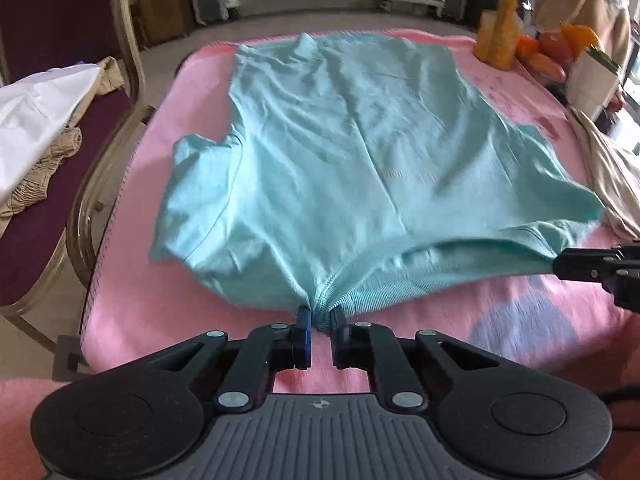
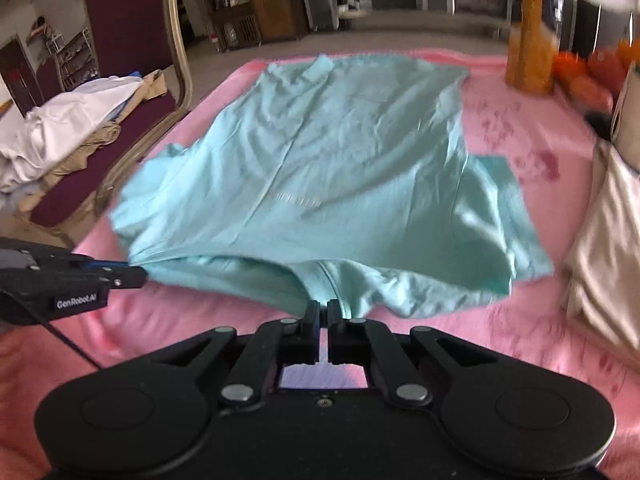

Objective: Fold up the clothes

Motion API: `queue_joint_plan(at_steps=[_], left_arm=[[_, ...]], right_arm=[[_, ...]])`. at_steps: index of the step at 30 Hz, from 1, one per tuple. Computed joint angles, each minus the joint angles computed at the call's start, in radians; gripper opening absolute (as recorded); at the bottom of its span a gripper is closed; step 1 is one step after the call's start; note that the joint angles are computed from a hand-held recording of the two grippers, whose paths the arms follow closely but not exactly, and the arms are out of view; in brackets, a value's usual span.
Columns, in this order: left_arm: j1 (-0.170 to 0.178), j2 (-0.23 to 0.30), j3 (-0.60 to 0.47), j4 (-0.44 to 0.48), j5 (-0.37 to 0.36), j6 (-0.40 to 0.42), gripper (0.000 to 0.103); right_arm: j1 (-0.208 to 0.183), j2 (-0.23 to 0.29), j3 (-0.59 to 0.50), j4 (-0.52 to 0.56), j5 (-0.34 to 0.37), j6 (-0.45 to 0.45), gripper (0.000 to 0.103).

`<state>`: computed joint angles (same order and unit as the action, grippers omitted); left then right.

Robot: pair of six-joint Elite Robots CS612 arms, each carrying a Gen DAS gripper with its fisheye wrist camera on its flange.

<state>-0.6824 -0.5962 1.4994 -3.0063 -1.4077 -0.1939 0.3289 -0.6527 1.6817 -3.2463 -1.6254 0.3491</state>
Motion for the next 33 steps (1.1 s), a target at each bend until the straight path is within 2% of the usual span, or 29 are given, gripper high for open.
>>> queue_joint_plan(at_steps=[2,4,7,9,12,15,19,21,24,27,30,31,33], left_arm=[[-0.005,0.006,-0.005,0.025,0.005,0.011,0.010],[-0.015,0.022,-0.012,0.020,0.044,0.024,0.013],[-0.020,0.015,-0.006,0.031,0.071,0.042,0.021],[-0.008,0.000,0.003,0.045,0.036,0.021,0.023],[0.008,-0.015,0.022,-0.016,-0.003,-0.006,0.026],[0.004,-0.002,-0.004,-0.051,0.038,0.020,0.027],[0.000,0.053,-0.102,0.028,0.052,0.068,0.029],[-0.001,0.072,-0.133,0.101,0.042,0.088,0.029],[-0.013,0.061,-0.097,0.077,0.088,0.150,0.030],[0.001,0.039,-0.073,0.084,0.037,0.132,0.030],[0.015,0.025,-0.057,0.036,-0.012,0.106,0.030],[0.017,0.025,-0.058,0.012,-0.017,0.101,0.030],[0.016,0.030,-0.071,-0.028,-0.032,0.099,0.032]], right_arm=[[-0.002,-0.004,0.000,0.034,0.022,0.008,0.003],[-0.002,0.002,-0.008,0.072,0.037,0.009,0.003],[0.005,0.010,-0.017,0.091,0.022,-0.027,0.005],[-0.002,-0.003,0.004,0.046,0.031,-0.009,0.010],[-0.011,-0.018,0.030,-0.031,0.023,0.035,0.013],[-0.017,-0.010,0.025,-0.066,-0.034,0.094,0.012],[-0.032,0.022,-0.021,-0.021,0.005,0.149,0.013],[-0.028,0.029,-0.048,0.081,-0.010,0.128,0.013],[-0.009,0.009,-0.037,0.183,-0.079,0.041,0.012],[-0.013,-0.014,-0.011,0.216,-0.090,0.068,0.014],[-0.038,-0.034,0.039,0.103,-0.082,0.176,0.015],[-0.046,-0.040,0.055,0.064,-0.081,0.213,0.017],[-0.075,-0.045,0.082,-0.059,-0.074,0.327,0.020]])
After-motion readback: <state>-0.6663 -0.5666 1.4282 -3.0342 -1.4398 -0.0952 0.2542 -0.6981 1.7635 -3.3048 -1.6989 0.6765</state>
